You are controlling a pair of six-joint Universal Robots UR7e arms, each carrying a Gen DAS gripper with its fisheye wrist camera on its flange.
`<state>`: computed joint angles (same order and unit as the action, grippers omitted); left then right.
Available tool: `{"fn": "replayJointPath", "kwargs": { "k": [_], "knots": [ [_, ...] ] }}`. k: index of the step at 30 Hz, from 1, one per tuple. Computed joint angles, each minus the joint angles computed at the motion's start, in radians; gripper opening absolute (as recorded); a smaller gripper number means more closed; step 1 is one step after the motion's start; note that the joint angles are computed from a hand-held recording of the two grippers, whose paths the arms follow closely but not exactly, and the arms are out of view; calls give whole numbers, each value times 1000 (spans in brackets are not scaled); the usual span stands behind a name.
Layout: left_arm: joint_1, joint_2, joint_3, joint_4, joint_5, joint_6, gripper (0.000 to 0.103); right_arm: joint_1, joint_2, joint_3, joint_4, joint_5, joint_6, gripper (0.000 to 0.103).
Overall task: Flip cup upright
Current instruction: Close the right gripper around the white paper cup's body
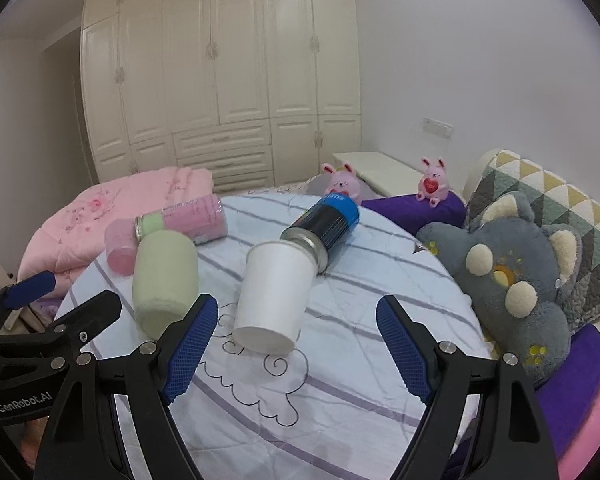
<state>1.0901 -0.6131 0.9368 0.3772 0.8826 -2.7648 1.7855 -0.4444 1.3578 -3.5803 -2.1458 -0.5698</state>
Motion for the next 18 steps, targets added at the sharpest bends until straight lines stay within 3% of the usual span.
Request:
{"fn": "replayJointPath", "kwargs": {
  "k": [9, 13, 18],
  "knots": [
    [25, 42, -79, 65, -9, -42, 103, -36, 15, -56, 191, -3, 111, 83],
    [30, 68, -118, 92, -18, -42, 103, -57, -1, -57, 273, 62, 189, 83],
    [34, 99, -166, 114, -32, -27, 103, -67, 18, -99, 325, 70, 225, 83]
  ]
}}
